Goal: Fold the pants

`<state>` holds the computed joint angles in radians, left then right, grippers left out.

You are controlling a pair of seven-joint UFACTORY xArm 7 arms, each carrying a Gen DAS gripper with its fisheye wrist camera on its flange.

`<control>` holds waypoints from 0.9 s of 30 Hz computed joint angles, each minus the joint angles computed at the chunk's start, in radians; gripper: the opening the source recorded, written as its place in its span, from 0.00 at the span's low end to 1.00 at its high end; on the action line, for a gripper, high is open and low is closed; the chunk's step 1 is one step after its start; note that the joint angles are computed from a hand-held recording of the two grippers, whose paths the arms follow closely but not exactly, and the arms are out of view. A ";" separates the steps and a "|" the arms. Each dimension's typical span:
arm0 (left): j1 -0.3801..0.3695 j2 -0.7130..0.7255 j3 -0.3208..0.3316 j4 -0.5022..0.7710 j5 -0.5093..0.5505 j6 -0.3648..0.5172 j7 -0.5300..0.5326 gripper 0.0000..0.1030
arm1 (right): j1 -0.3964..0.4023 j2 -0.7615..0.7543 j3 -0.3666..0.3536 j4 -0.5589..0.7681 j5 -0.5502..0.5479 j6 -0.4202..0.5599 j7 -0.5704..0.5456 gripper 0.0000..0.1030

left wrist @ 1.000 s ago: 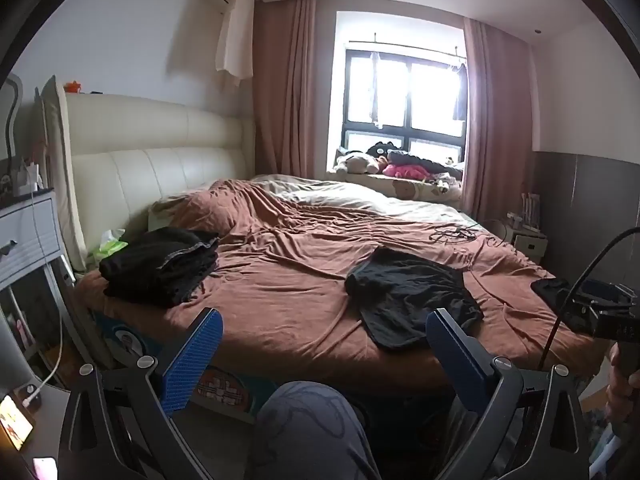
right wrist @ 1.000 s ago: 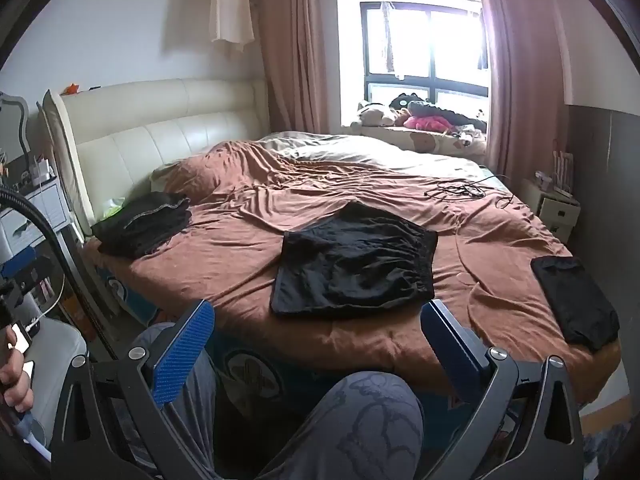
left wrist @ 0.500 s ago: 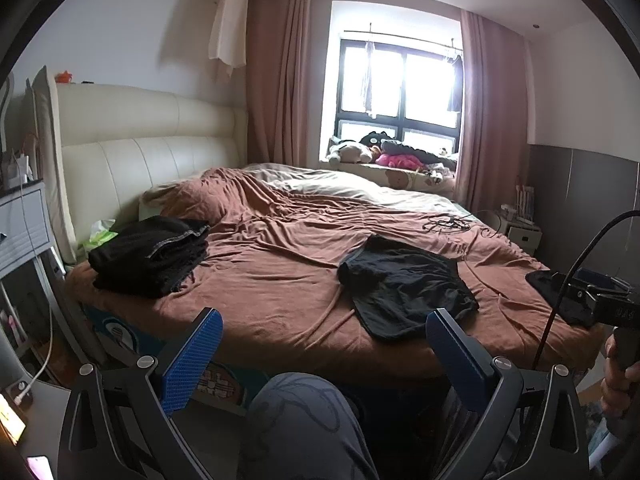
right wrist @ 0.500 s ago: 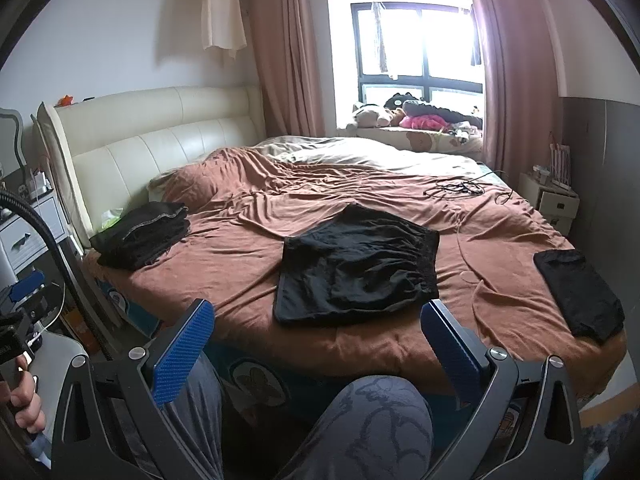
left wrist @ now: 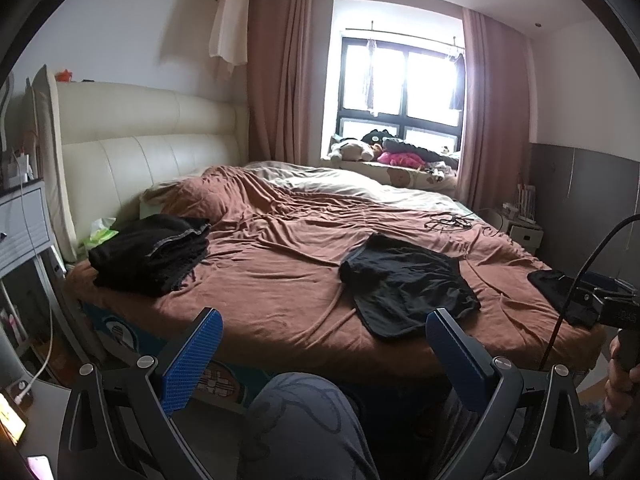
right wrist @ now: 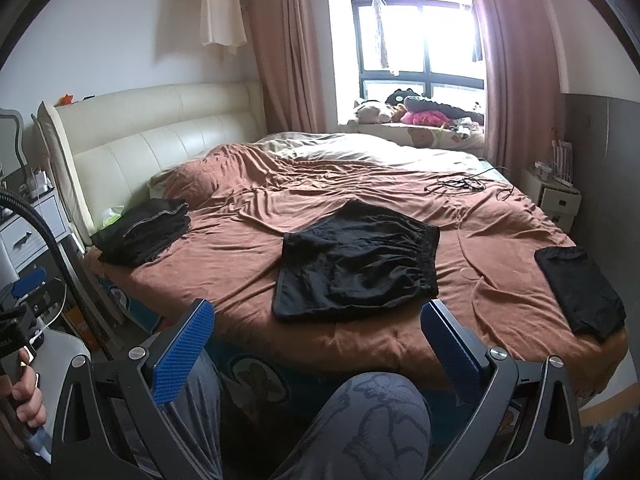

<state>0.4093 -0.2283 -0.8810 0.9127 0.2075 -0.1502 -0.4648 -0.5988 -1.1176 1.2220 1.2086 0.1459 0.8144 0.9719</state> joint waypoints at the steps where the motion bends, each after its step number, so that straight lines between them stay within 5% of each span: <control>1: -0.002 0.000 0.002 0.000 -0.001 0.001 -0.001 1.00 | 0.003 0.005 0.000 -0.001 0.005 0.000 0.000 1.00; 18: -0.044 0.039 0.053 0.024 0.005 0.013 0.012 1.00 | 0.008 -0.001 -0.003 -0.046 -0.010 -0.072 0.097 1.00; 24: 0.093 0.080 -0.077 0.084 0.094 0.042 -0.064 1.00 | 0.008 0.018 -0.007 -0.066 -0.032 -0.101 0.109 1.00; 27: 0.288 0.126 -0.276 0.151 0.206 0.085 -0.147 1.00 | 0.014 0.037 -0.011 -0.087 -0.045 -0.122 0.118 1.00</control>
